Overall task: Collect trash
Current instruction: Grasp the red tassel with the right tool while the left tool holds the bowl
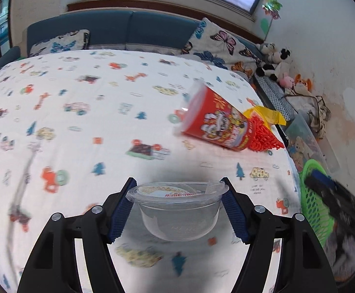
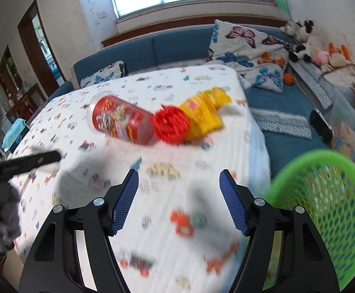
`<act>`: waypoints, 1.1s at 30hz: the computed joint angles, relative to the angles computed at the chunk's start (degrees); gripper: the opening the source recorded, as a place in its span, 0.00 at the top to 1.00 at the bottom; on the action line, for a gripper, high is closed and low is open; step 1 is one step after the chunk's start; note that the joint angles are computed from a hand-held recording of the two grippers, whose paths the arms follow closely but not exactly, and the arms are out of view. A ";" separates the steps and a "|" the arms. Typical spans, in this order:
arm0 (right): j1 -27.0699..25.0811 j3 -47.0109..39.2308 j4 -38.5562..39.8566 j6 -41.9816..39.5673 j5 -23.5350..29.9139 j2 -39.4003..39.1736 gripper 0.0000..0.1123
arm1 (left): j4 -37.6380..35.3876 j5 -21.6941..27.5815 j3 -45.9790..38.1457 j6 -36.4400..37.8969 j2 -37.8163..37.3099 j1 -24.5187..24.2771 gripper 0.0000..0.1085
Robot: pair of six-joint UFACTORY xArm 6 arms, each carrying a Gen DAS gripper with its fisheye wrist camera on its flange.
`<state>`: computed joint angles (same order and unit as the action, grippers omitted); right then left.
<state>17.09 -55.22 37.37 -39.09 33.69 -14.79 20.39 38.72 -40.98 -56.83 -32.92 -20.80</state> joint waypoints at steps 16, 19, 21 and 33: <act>4.23 -16.41 -4.51 5.63 -1.34 20.17 0.51 | -1.59 7.05 8.20 1.10 -16.15 3.67 0.38; 4.18 -17.71 -3.13 5.41 -0.44 21.38 0.61 | -1.22 8.23 8.72 0.88 -17.36 3.57 0.38; 4.22 -17.03 -1.50 3.63 -0.99 20.73 0.67 | -1.39 8.22 9.18 1.03 -18.04 3.93 0.38; 1.36 -3.86 7.97 -0.33 -4.24 6.44 0.75 | -4.70 8.04 13.88 0.61 -26.18 8.76 0.38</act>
<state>18.45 -59.08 45.35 -39.42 29.45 -8.36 15.69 46.76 -27.11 -56.22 -59.10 -12.04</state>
